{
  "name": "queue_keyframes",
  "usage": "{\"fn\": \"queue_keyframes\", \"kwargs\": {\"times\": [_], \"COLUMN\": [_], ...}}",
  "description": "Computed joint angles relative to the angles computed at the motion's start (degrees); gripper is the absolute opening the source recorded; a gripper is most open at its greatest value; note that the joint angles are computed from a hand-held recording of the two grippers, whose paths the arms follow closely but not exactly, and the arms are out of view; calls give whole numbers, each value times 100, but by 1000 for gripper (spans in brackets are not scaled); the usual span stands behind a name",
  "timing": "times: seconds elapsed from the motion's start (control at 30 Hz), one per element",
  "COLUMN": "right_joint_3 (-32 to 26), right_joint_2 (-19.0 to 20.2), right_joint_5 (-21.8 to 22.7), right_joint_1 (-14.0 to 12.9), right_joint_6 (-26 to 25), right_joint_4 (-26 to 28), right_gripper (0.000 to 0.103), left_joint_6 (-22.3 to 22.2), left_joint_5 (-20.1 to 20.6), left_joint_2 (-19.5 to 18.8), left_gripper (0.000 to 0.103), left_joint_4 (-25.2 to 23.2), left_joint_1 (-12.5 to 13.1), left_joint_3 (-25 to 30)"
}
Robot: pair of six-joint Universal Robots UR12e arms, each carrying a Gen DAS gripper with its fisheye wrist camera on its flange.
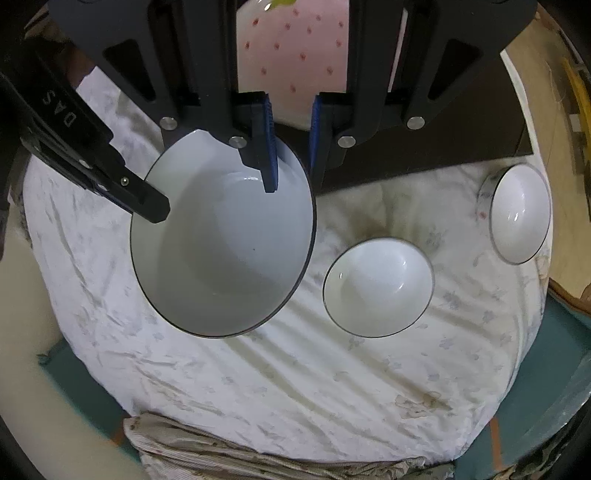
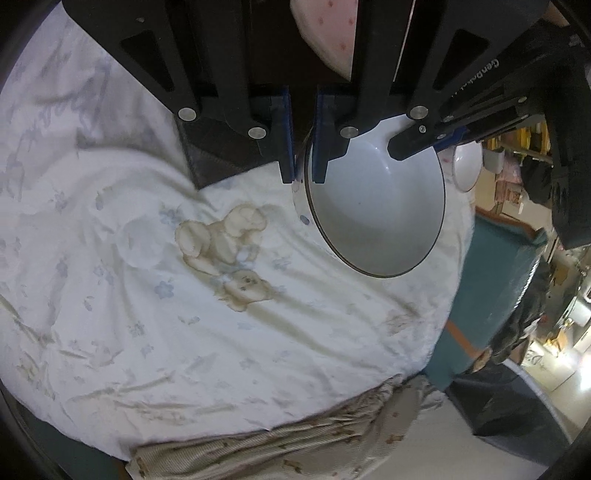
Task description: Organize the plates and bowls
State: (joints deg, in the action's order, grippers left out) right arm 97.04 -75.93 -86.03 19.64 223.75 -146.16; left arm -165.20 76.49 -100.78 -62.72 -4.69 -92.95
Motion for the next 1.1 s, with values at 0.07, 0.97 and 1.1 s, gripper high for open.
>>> {"fn": "queue_keyframes", "kwargs": {"times": [0.07, 0.97, 1.1], "right_joint_3": [29, 321, 272], "right_joint_2": [-63, -303, -186], "right_joint_5": [-44, 4, 186], "right_joint_1": [71, 997, 1015], "right_joint_6": [-26, 194, 208], "right_joint_4": [-7, 61, 331], "right_gripper": [10, 11, 11], "left_joint_6": [108, 1068, 1061], "left_joint_5": [-79, -335, -206], "left_joint_2": [164, 1191, 1122], "left_gripper": [13, 13, 13], "left_joint_4": [-39, -502, -570], "left_joint_1": [96, 996, 987], "left_joint_3": [-141, -1408, -1411]}}
